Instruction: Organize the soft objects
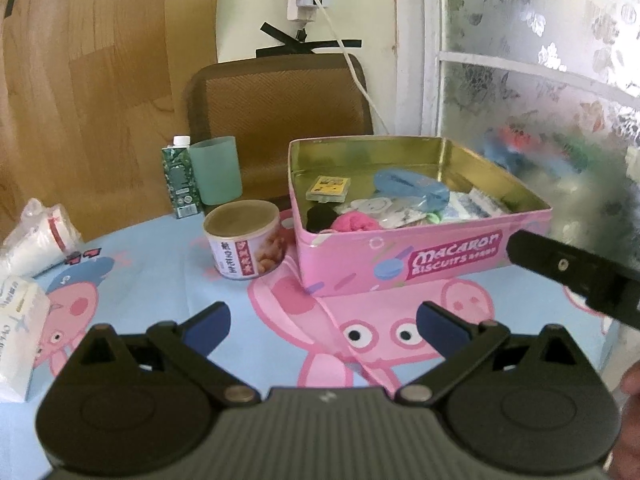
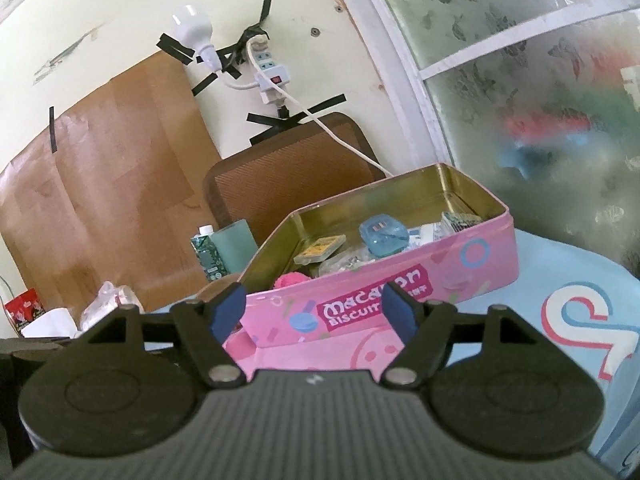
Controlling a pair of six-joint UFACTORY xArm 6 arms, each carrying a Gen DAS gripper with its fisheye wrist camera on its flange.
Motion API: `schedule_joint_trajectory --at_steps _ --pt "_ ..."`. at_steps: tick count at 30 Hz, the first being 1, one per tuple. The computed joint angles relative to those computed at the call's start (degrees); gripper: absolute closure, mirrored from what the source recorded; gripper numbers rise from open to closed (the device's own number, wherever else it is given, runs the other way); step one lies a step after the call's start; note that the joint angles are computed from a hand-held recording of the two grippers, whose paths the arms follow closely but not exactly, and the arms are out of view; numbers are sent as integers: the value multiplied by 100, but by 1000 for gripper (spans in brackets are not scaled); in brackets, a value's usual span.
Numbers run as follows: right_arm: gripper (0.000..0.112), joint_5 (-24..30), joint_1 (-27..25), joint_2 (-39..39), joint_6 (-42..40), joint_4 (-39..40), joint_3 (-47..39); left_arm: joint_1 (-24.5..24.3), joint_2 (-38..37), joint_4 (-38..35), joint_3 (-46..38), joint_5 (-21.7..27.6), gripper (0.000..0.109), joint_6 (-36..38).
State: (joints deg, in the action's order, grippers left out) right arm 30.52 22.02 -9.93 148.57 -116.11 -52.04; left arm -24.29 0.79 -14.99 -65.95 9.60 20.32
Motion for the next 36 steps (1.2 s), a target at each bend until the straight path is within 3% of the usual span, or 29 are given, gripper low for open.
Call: schedule_joint_trajectory --at_steps 6,17,24,31,36 --pt "35 -55 -38 39 40 22 -20 37 45 174 -8 -64 6 -88" --pt "33 86 -27 29 132 183 67 202 157 1415 8 -363 6 -1230" --pt "33 132 2 47 114 264 61 388 182 3081 18 -527 6 -2591" --pt "32 90 -35 46 133 266 65 313 174 2437 30 -348 6 -1972" --pt "31 93 -18 62 99 323 60 191 215 848 -155 283 6 -700"
